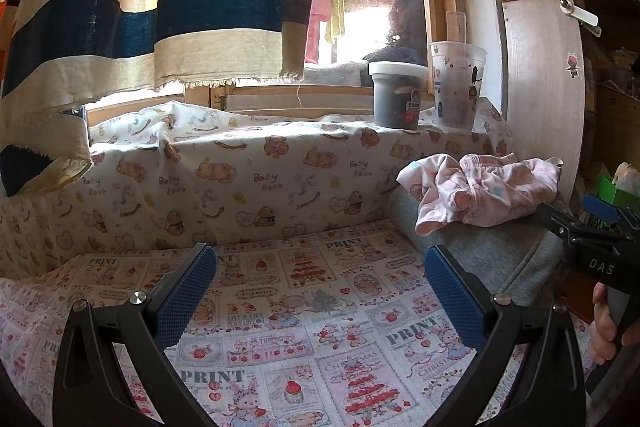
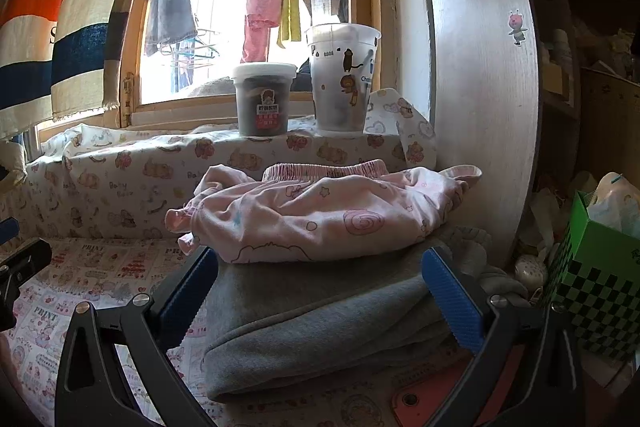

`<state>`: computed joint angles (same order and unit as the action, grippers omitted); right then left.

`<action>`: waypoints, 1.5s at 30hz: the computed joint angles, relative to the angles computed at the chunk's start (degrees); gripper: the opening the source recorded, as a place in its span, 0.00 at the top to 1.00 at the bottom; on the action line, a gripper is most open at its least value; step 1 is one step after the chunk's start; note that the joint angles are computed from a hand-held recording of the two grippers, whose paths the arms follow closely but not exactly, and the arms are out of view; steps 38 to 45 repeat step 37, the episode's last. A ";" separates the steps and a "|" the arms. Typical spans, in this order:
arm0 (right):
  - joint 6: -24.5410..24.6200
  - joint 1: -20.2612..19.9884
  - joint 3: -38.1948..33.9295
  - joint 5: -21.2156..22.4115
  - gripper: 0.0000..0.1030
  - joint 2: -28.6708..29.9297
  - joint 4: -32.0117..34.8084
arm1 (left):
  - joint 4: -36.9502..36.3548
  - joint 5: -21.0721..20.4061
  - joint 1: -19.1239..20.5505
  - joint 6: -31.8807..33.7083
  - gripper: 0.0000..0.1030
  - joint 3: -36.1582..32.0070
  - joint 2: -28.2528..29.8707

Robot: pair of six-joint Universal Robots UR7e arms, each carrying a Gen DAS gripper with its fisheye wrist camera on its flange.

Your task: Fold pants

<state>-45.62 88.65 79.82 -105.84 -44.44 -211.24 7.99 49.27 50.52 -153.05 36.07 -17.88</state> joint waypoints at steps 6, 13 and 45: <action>-0.10 -0.03 -0.14 0.21 0.01 0.14 -0.11 | -0.27 -0.30 -0.01 0.04 0.00 0.19 -0.11; -0.10 -0.05 -0.07 0.25 0.01 0.09 -0.11 | -0.36 -0.39 -0.04 0.10 0.00 0.26 -0.13; -0.30 0.14 0.24 0.28 0.01 0.08 0.00 | 0.33 -0.26 0.08 -0.41 0.00 -0.08 -0.12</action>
